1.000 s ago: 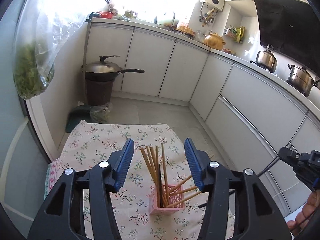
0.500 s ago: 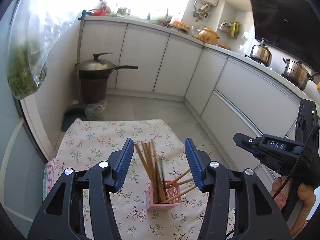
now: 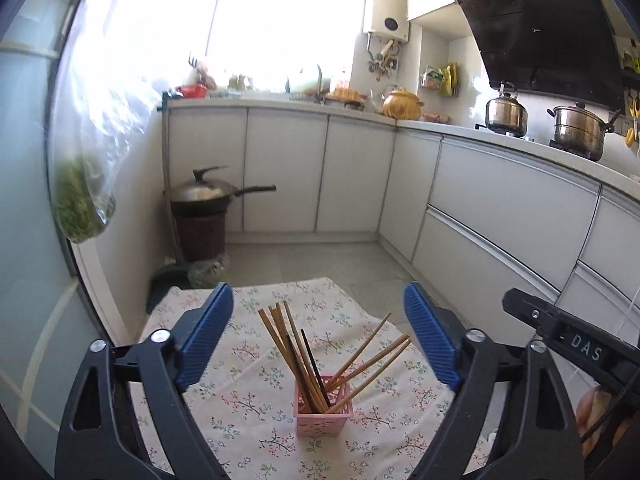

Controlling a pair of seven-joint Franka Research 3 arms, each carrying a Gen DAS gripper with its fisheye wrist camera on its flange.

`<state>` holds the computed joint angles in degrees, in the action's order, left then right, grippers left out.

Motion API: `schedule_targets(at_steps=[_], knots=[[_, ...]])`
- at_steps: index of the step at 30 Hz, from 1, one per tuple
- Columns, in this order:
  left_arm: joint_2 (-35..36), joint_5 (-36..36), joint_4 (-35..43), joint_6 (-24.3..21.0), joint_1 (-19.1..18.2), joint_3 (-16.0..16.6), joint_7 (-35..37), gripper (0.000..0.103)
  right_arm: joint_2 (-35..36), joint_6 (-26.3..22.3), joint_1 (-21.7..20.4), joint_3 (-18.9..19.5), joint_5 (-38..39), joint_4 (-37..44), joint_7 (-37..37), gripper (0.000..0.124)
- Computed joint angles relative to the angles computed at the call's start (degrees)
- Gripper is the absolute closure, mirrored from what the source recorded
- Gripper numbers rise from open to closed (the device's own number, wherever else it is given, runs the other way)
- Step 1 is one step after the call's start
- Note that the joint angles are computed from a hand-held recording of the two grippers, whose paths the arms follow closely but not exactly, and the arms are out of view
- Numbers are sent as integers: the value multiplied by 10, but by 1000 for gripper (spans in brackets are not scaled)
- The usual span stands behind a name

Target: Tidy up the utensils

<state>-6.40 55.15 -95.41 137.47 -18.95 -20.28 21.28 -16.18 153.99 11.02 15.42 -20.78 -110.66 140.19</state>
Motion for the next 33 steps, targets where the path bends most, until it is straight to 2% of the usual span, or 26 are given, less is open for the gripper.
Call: schedule_targets(at_steps=[3, 5, 8, 10, 12, 15, 17, 23, 33], knots=[[-4, 26, -3, -15, -3, -9, -23, 7, -29, -15, -18, 14, -38, -24, 18, 79], [-4, 25, -3, -28, -7, -12, -21, 7, -46, -31, -27, 24, -55, -37, 26, 70], [6, 31, 6, -58, -17, -19, -11, 7, -74, -38, -51, 43, -86, -62, 60, 50], [7, 32, 0, -63, -22, -18, -14, 7, -92, -46, -70, 57, -106, -77, 87, 35], [6, 28, -7, -58, -26, -16, -16, 7, -106, -52, -86, 68, -122, -89, 113, 27], [3, 9, -22, -32, -28, -9, -8, 7, -118, -63, -111, 86, -151, -104, 153, 27], [9, -2, -23, -33, -29, -9, -5, 7, -117, -81, -113, 90, -159, -105, 155, 27], [45, -6, 9, -79, -47, -9, 18, 7, -110, -95, -94, 69, -156, -121, 156, 27], [72, -28, 23, -79, -70, 8, 44, 7, -94, -90, -75, 48, -144, -126, 154, 27]])
